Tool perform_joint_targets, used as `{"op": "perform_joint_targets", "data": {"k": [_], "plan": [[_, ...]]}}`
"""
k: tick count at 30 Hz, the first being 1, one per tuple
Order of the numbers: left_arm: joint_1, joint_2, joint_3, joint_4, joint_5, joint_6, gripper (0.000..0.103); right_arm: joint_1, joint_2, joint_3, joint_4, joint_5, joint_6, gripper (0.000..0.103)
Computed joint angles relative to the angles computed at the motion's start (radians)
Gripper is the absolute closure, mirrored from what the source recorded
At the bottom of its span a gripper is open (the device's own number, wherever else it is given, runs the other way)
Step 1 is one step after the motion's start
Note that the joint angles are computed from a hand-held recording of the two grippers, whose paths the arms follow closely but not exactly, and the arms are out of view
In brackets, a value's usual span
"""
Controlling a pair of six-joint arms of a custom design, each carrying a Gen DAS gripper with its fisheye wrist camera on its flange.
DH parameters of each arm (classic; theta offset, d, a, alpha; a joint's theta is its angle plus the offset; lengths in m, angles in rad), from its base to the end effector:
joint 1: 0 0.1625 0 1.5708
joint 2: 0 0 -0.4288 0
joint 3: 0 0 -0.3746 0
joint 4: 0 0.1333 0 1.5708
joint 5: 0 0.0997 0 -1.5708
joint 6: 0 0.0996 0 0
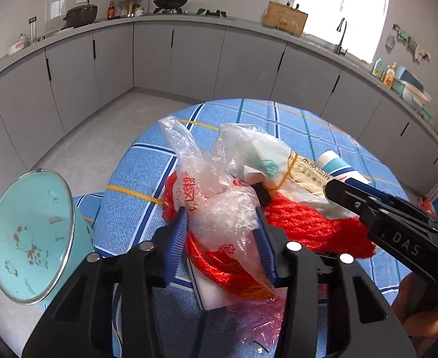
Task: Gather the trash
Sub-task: 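Grasp the clear plastic bag with the left tool while the right tool grasps a clear bag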
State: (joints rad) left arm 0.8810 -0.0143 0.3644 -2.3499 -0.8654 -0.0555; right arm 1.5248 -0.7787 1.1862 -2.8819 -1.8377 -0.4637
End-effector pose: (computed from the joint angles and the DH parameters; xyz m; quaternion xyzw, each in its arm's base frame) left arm -0.4219 -0.8224 0.0127 0.2161 0.8941 -0.3089 0.2416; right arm 0.0708 -0.7904 0.3341 0.1280 -0.8843 0.3886 0.2249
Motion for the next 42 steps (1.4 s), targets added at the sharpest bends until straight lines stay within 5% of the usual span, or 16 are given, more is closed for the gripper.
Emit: {"op": "perform_joint_targets", "data": {"k": [10,14,19,31,42], "plan": [[-0.031,-0.173,0.329,-0.336,-0.003,0.11,0.062,0.044,-0.075,0.139,-0.221,0.021,0.005,0.074],[-0.032,-0.231,0.418,-0.382,-0.021,0.104,0.061,0.076,-0.067,0.178,-0.375,-0.056,-0.029,0.074],[-0.034,-0.276,0.493,-0.404,-0.026,0.073,0.061,0.075,-0.064,0.187,-0.379,-0.091,0.005,0.074],[-0.026,-0.316,0.543,-0.462,-0.072,0.059,0.061,0.074,-0.06,0.243,-0.374,-0.122,0.009,0.074],[-0.006,-0.294,0.514,-0.429,-0.014,0.013,0.061,0.096,0.003,0.261,-0.392,-0.193,-0.147,0.073]]}}
